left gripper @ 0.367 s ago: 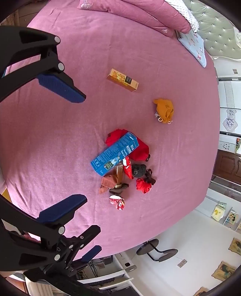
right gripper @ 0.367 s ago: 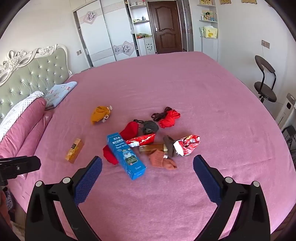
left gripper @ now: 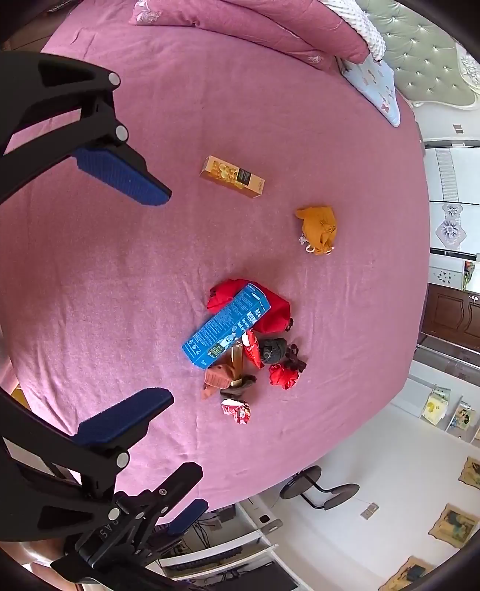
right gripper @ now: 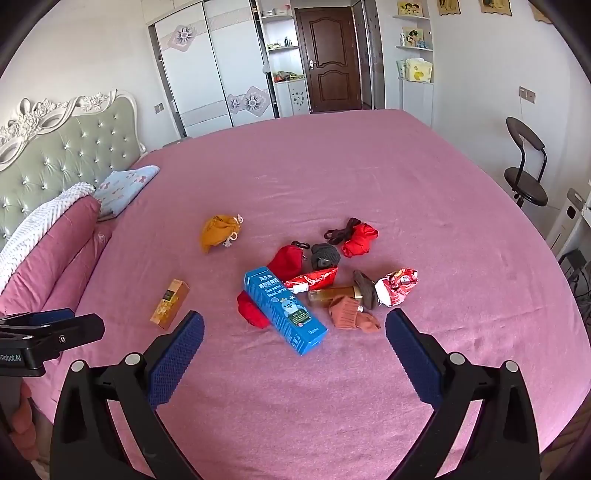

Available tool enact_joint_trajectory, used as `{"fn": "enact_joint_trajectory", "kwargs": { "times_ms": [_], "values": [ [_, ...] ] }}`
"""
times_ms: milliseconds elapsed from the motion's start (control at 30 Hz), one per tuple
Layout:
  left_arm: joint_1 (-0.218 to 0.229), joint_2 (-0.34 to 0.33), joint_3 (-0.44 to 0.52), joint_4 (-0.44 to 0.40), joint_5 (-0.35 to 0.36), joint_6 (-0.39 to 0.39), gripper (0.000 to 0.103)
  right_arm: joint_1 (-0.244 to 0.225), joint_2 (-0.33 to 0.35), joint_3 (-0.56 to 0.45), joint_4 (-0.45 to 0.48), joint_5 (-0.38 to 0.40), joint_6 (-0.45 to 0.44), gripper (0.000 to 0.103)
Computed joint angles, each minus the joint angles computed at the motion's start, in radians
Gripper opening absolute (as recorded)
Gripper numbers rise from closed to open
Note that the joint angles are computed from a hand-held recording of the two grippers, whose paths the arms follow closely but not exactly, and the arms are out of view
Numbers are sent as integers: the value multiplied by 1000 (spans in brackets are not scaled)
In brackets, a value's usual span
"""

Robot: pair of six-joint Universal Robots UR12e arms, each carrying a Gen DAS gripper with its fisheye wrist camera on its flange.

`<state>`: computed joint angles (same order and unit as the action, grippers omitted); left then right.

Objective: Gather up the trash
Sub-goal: 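Move both tools toward the gold L'Oréal box and orange pouch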

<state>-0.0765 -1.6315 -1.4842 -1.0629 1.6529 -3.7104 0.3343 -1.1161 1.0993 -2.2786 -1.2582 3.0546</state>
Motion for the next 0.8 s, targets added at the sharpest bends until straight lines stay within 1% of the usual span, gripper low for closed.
{"fn": "enact_joint_trajectory", "kwargs": {
  "times_ms": [67, 133, 233, 333, 400, 500, 600, 733, 800],
  "values": [
    [8, 7, -7, -2, -7, 17, 99, 15, -7, 8, -10, -23, 11, 95],
    [20, 23, -25, 10, -17, 32, 99, 22, -11, 6, -10, -27, 20, 95],
    [27, 35, -35, 9, -12, 49, 99, 35, -16, 8, -18, -38, 20, 95],
    [39, 50, -51, 12, -25, 55, 99, 40, -23, 7, -8, -28, 32, 95],
    [43, 54, -52, -1, -26, 48, 99, 41, -23, 4, -1, -20, 38, 95],
    [45, 59, -56, -4, -26, 43, 99, 43, -25, 1, 5, -12, 20, 95],
    [42, 58, -52, -13, -12, 44, 99, 39, -20, -7, 13, 5, -3, 95],
    [43, 56, -41, -26, -20, 20, 99, 34, -9, -27, 32, 35, -30, 95],
    [41, 52, -32, -34, -13, 15, 99, 31, 0, -43, 46, 48, -40, 95]
  ]
}}
